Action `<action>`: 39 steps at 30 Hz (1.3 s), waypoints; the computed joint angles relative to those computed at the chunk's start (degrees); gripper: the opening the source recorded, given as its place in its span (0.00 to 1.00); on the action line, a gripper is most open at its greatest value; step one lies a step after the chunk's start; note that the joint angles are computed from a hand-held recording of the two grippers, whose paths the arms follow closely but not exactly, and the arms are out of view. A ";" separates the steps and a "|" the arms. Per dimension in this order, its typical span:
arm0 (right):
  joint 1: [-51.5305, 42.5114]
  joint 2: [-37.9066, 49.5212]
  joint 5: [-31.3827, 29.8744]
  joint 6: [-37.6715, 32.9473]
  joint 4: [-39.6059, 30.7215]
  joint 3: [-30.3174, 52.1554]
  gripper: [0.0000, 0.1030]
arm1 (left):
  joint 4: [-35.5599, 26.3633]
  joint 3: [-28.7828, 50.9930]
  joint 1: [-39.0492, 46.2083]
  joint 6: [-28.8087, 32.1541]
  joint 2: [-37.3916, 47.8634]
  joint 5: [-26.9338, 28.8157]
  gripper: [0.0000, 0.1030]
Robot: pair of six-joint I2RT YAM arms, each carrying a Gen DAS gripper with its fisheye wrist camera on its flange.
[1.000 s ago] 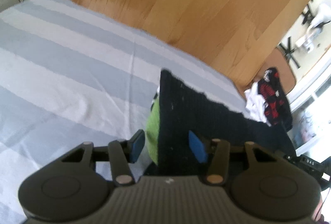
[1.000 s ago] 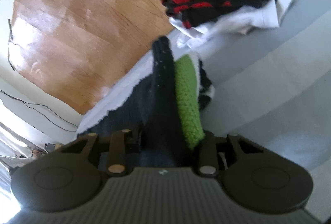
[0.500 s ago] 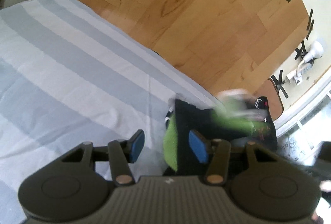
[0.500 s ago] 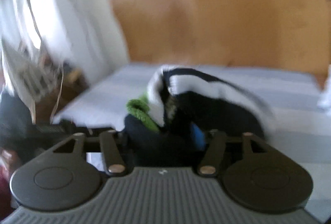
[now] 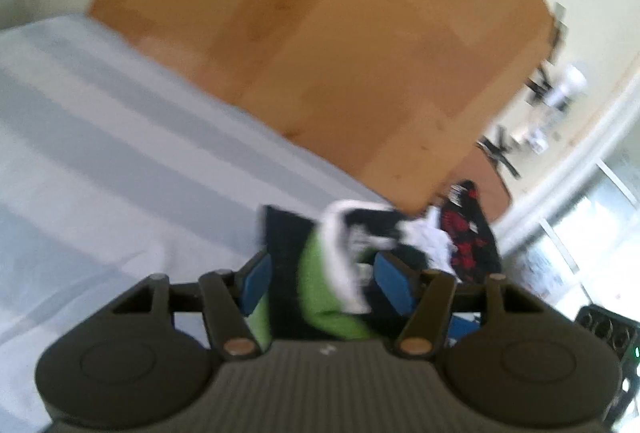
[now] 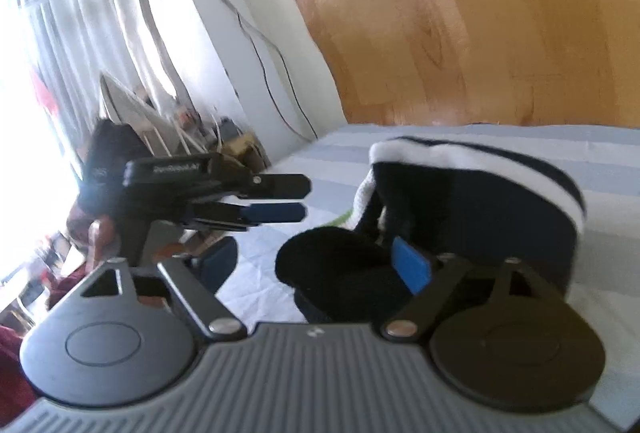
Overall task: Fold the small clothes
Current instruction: 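Grasp the folded sweater bundle with the left gripper while the right gripper grasps it too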
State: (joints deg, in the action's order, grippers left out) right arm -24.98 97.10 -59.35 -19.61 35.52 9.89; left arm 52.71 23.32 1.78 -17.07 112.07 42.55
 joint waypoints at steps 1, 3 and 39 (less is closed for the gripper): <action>-1.83 -1.41 0.05 1.33 0.42 0.21 0.68 | 0.63 -0.53 -1.51 0.47 -0.86 -0.84 0.57; -0.51 -1.35 5.40 8.17 7.22 0.35 0.54 | 2.38 -2.12 -3.80 1.77 -2.24 -1.75 0.57; -6.76 27.63 9.19 19.96 36.20 5.85 0.88 | -5.69 -6.69 -10.16 3.66 -10.43 -18.88 0.96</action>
